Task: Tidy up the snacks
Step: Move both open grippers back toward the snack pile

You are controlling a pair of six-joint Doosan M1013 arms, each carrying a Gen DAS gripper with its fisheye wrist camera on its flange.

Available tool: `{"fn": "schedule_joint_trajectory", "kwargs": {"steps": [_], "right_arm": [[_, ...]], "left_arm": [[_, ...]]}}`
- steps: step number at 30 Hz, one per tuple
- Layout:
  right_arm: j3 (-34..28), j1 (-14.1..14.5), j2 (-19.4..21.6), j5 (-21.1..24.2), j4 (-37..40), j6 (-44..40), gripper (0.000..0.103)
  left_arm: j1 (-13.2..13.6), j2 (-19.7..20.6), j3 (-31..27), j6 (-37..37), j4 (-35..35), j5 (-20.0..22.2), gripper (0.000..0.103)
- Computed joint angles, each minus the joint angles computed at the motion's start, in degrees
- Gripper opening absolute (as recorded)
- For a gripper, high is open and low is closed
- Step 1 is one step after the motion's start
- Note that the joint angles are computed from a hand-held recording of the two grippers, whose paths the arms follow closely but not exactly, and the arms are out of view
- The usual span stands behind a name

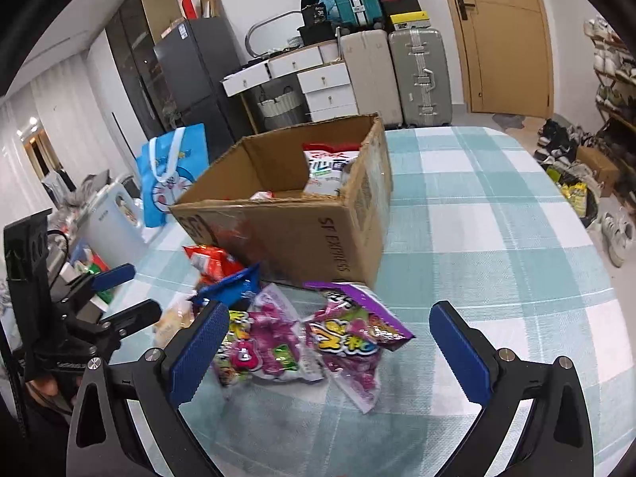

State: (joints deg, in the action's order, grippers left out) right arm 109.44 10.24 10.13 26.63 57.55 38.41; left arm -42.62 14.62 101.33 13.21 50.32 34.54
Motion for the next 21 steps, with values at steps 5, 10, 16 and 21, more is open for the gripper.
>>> {"fn": "schedule_joint_trajectory", "kwargs": {"steps": [5,10,16,21], "right_arm": [[-0.01,0.04,0.3,0.23,0.33,-0.08,0.102],[-0.21,0.09,0.66,0.5,0.06,0.42,0.102],[-0.55,-0.01,1.33,1.09,-0.97,2.34,0.102],[-0.93,0.09,2.14,0.88,-3.89,6.18,0.102]], "left_arm": [[-0.19,0.74,-0.23,1.57,-0.91,1.13,0.102],[0.18,0.84,0.02,4.57,-3.59,-0.14,0.102],[0.36,0.95,0.02,8.22,-6.3,-0.91,0.102],[0.51,1.57,-0.42,12.12,-9.34,-0.27,0.102]]}}
